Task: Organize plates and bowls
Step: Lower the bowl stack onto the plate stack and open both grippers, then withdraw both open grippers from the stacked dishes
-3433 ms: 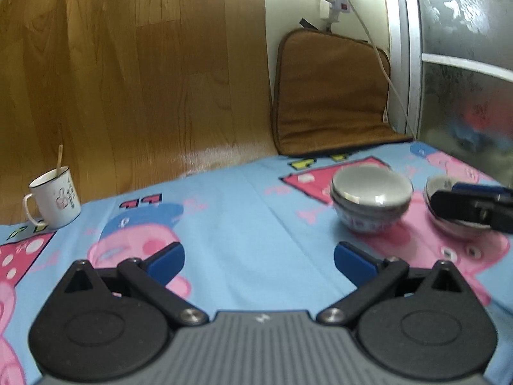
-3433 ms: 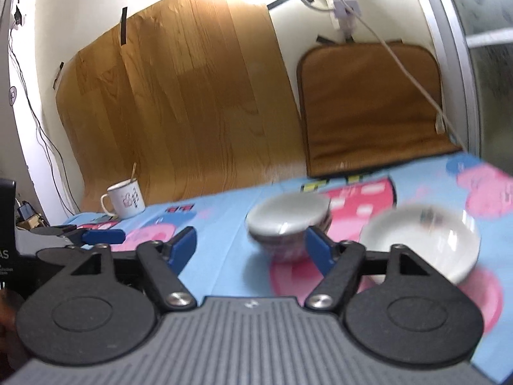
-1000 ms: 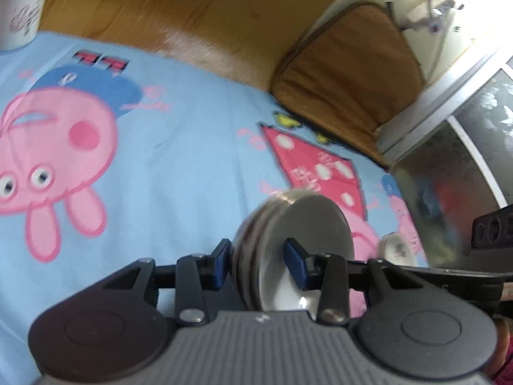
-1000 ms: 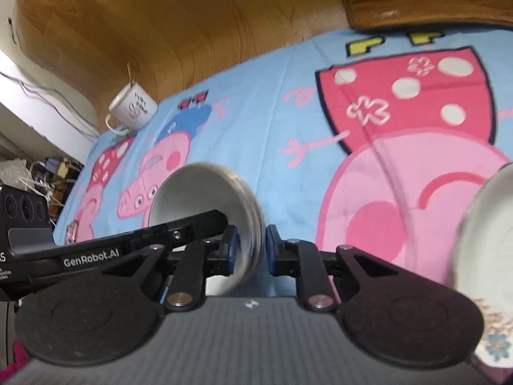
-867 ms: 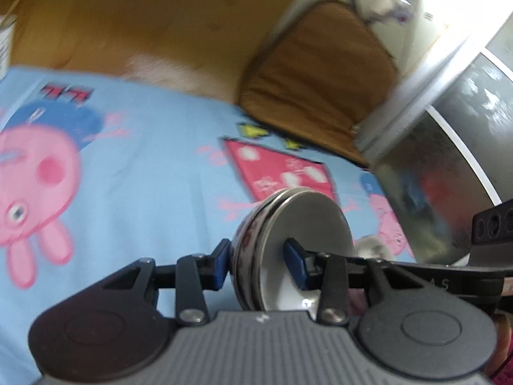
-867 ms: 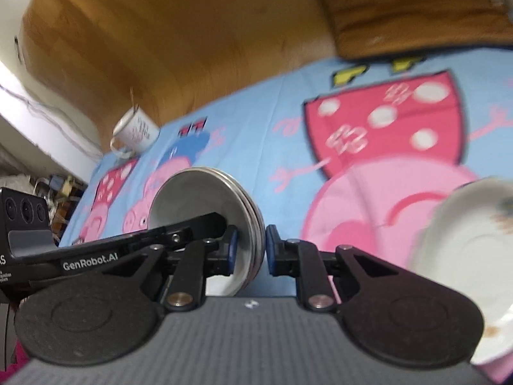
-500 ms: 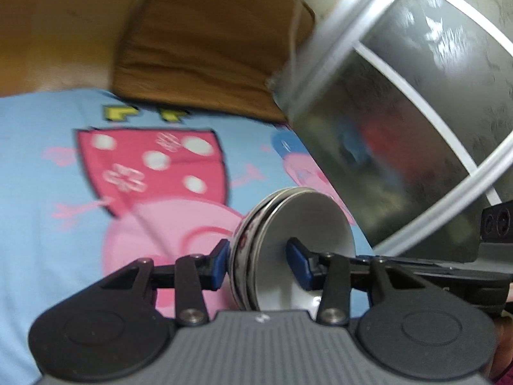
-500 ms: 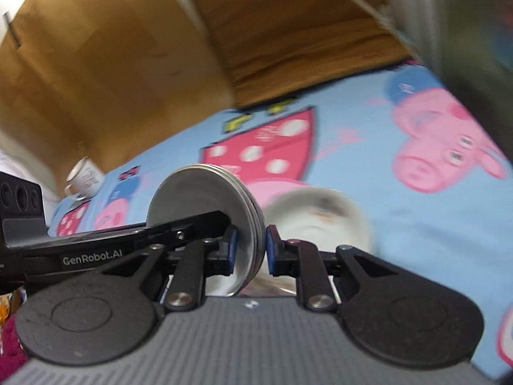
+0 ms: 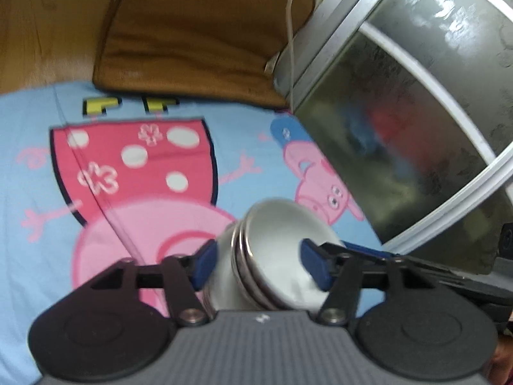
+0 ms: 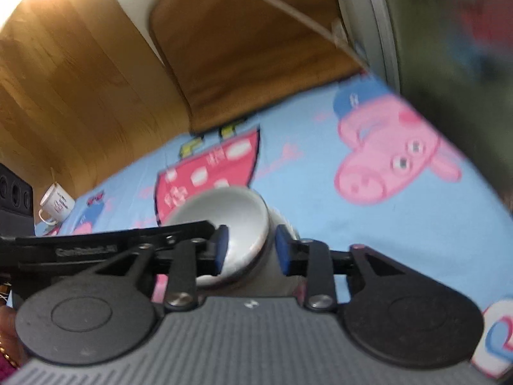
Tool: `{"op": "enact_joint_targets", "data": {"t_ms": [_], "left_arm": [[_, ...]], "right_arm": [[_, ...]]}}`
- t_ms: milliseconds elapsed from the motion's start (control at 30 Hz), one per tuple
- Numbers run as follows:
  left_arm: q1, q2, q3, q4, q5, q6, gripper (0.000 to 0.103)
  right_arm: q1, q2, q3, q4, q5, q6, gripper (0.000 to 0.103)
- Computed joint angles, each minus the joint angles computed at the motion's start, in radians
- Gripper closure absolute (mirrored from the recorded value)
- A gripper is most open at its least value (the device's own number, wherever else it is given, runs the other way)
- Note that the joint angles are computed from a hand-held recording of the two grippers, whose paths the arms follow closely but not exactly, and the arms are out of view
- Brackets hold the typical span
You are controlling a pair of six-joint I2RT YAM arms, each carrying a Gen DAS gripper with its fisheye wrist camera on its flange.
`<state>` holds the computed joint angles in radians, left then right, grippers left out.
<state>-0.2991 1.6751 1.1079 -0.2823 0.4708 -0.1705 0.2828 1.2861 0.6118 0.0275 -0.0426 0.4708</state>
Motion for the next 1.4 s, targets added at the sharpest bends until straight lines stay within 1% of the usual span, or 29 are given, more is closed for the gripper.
{"op": "enact_joint_targets", "data": {"t_ms": [33, 133, 167, 233, 300, 367, 433, 467, 500, 567, 633, 667, 733, 833, 867, 933, 967, 1033, 1100, 1167, 1267, 1400], "left_arm": [[0.006, -0.025, -0.017, 0.015, -0.006, 0.007, 0.030], [0.009, -0.110, -0.082, 0.051, -0.057, 0.048, 0.028], [0.011, -0.135, -0.104, 0.059, -0.068, 0.062, 0.028], [0.011, -0.182, -0.152, 0.076, -0.097, 0.093, 0.024], [0.008, -0.239, -0.216, 0.101, -0.147, 0.133, 0.023], [0.012, -0.286, -0.272, 0.120, -0.182, 0.161, 0.020], [0.025, -0.330, -0.324, 0.133, -0.200, 0.178, 0.012], [0.034, -0.350, -0.349, 0.140, -0.207, 0.184, 0.010], [0.042, -0.371, -0.373, 0.148, -0.215, 0.191, 0.010], [0.054, -0.413, -0.424, 0.170, -0.243, 0.216, 0.007], [0.063, -0.450, -0.473, 0.194, -0.270, 0.237, 0.003], [0.066, -0.464, -0.495, 0.202, -0.283, 0.245, 0.002], [0.077, -0.488, -0.526, 0.200, -0.293, 0.259, 0.000], [0.102, -0.514, -0.557, 0.174, -0.294, 0.276, 0.000], [0.112, -0.522, -0.566, 0.168, -0.294, 0.282, 0.000], [0.128, -0.531, -0.579, 0.161, -0.298, 0.293, 0.000], [0.137, -0.538, -0.586, 0.157, -0.300, 0.300, 0.000], [0.156, -0.545, -0.595, 0.153, -0.300, 0.313, 0.000], [0.171, -0.555, -0.603, 0.151, -0.297, 0.320, 0.000], [0.180, -0.562, -0.610, 0.151, -0.300, 0.327, 0.000], [0.181, -0.558, -0.615, 0.153, -0.317, 0.337, 0.000], [0.195, -0.541, -0.615, 0.153, -0.304, 0.333, 0.000]], "right_arm": [[-0.003, -0.005, -0.006, 0.017, 0.003, -0.010, 0.065], [0.012, -0.060, -0.063, 0.073, 0.040, -0.014, 0.065], [0.030, -0.088, -0.092, 0.096, 0.064, -0.012, 0.065], [0.067, -0.147, -0.158, 0.156, 0.113, -0.026, 0.065], [0.133, -0.220, -0.244, 0.222, 0.201, -0.027, 0.065], [0.195, -0.264, -0.324, 0.296, 0.278, 0.008, 0.063], [0.255, -0.278, -0.391, 0.365, 0.338, 0.074, 0.062], [0.295, -0.260, -0.417, 0.410, 0.382, 0.115, 0.062], [0.352, -0.237, -0.447, 0.456, 0.447, 0.157, 0.062], [0.477, -0.159, -0.467, 0.526, 0.602, 0.233, 0.060], [0.588, -0.059, -0.469, 0.583, 0.743, 0.315, 0.052], [0.640, -0.021, -0.458, 0.578, 0.803, 0.363, 0.050], [0.708, 0.056, -0.427, 0.564, 0.874, 0.437, 0.043], [0.781, 0.137, -0.378, 0.514, 0.938, 0.541, 0.036], [0.797, 0.156, -0.366, 0.502, 0.960, 0.572, 0.035], [0.835, 0.193, -0.339, 0.477, 1.019, 0.628, 0.024], [0.849, 0.207, -0.326, 0.463, 1.048, 0.646, 0.023], [0.889, 0.235, -0.295, 0.416, 1.117, 0.697, 0.016], [0.913, 0.249, -0.282, 0.399, 1.157, 0.730, 0.013], [0.930, 0.268, -0.271, 0.387, 1.179, 0.765, 0.011], [0.930, 0.275, -0.266, 0.384, 1.163, 0.782, 0.010], [0.923, 0.278, -0.265, 0.383, 1.132, 0.798, 0.010]]}}
